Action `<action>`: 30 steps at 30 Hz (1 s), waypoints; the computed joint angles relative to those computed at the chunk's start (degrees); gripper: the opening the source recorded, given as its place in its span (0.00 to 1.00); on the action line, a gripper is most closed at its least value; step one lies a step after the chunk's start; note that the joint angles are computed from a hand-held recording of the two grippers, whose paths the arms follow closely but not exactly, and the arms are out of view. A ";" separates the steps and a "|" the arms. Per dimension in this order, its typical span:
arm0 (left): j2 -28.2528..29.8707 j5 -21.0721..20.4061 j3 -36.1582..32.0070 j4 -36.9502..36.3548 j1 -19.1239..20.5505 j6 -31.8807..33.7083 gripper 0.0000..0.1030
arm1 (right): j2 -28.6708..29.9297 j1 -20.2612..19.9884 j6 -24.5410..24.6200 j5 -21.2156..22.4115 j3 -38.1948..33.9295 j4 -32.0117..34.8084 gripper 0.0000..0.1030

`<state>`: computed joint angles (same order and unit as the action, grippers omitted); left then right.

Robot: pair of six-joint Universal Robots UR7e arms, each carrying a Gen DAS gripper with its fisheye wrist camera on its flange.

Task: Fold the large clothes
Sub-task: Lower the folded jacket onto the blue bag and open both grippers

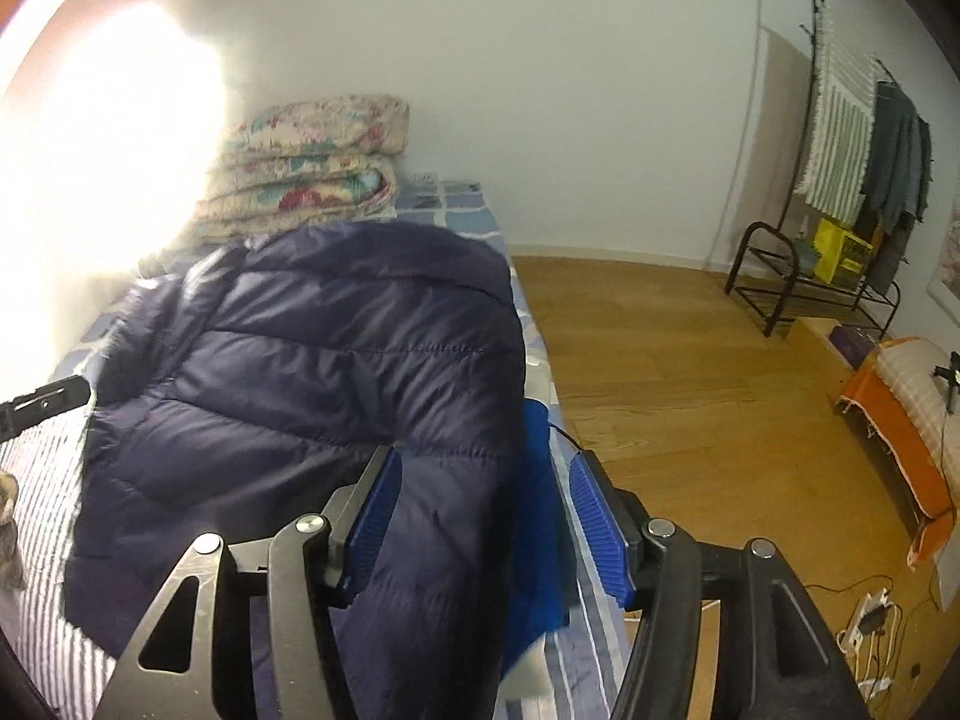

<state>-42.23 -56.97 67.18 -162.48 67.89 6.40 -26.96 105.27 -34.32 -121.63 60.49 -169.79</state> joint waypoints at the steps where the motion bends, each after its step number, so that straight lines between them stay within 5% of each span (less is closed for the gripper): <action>1: -1.27 0.43 1.99 -0.92 -0.56 0.23 0.47 | -0.57 0.41 0.34 0.03 1.05 -0.57 0.58; 10: -17.41 6.65 25.14 -8.15 -9.17 -1.15 0.47 | -11.75 5.76 2.40 -0.12 19.64 -8.24 0.59; 22: -38.13 21.95 48.62 -3.85 -27.06 -7.51 0.47 | -24.40 14.83 11.09 -5.16 37.96 -10.82 0.64; 30: -48.19 28.86 58.26 5.96 -36.97 -19.49 0.47 | -30.07 20.43 14.40 -6.98 47.25 -12.81 0.68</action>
